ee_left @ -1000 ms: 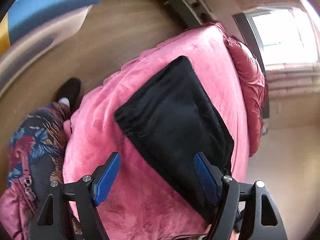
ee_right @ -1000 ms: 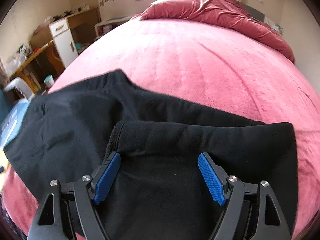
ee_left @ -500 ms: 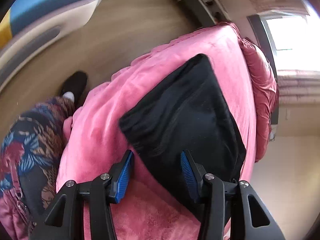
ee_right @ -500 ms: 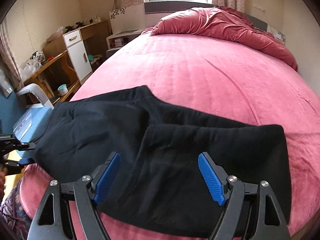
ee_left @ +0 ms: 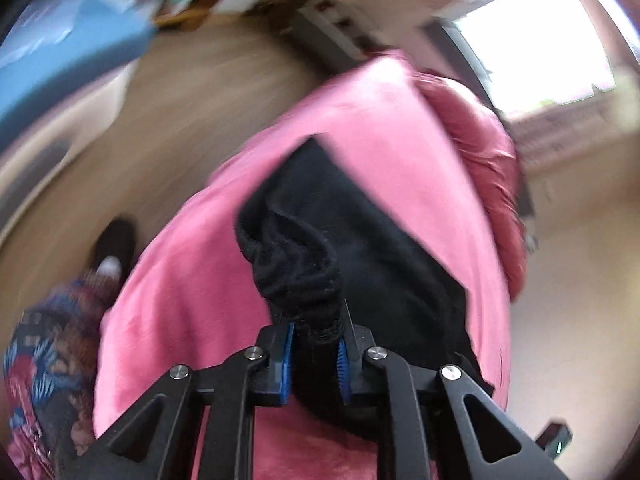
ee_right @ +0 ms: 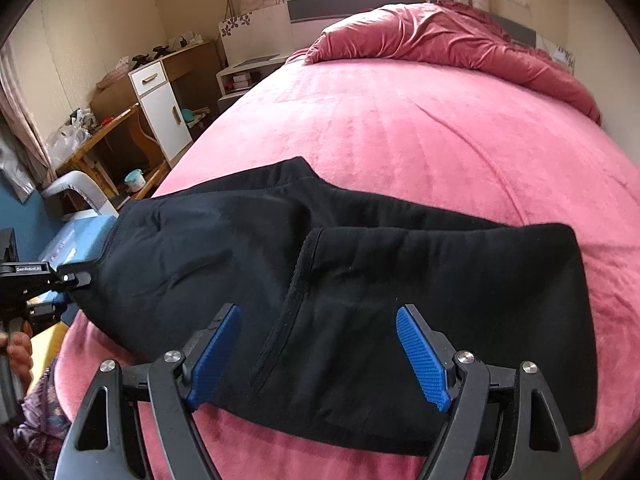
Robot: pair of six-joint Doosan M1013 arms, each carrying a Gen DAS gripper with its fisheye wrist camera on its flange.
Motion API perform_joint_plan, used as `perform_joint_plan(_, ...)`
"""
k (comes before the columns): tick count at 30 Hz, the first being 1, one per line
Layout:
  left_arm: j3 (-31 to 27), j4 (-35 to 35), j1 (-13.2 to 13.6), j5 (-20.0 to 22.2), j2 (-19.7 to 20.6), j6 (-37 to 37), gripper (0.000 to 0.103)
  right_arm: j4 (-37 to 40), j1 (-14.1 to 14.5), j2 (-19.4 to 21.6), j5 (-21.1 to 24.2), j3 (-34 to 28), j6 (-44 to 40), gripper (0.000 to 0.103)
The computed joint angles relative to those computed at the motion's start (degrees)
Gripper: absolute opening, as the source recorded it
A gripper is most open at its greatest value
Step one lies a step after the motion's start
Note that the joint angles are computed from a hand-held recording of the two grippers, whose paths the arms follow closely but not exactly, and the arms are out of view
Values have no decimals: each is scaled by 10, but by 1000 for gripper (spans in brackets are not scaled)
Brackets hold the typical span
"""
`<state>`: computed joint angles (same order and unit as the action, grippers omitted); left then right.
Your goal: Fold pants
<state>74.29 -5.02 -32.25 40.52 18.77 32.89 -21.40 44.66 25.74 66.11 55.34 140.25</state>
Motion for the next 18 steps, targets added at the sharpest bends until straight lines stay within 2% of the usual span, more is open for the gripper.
perform_joint_plan(3, -24, -18, -12, -28, 5, 121, 17, 60, -13, -15, -52, 23, -2, 81)
perform_joint_plan(5, -42, -70, -18, -36, 14, 226, 16, 110, -23, -23, -93, 37, -13, 81)
perform_joint_plan(7, -59, -108, -24, -29, 25, 302, 16, 161, -33, -28, -124, 45, -36, 81)
perform_joint_plan(9, -73, -161, -27, -15, 37, 374, 16, 244, -47, -33, -168, 56, -79, 81)
perform_joint_plan(12, -89, -185, -33, 9, 50, 430, 15, 381, -67, -33, -212, 66, -153, 81)
perform_joint_plan(14, -97, -191, -36, 24, 55, 453, 15, 452, -78, -25, -217, 59, -194, 81)
perform_joint_plan(18, -105, -190, -43, 40, 58, 483, 15, 528, -87, 8, -185, 9, -261, 82)
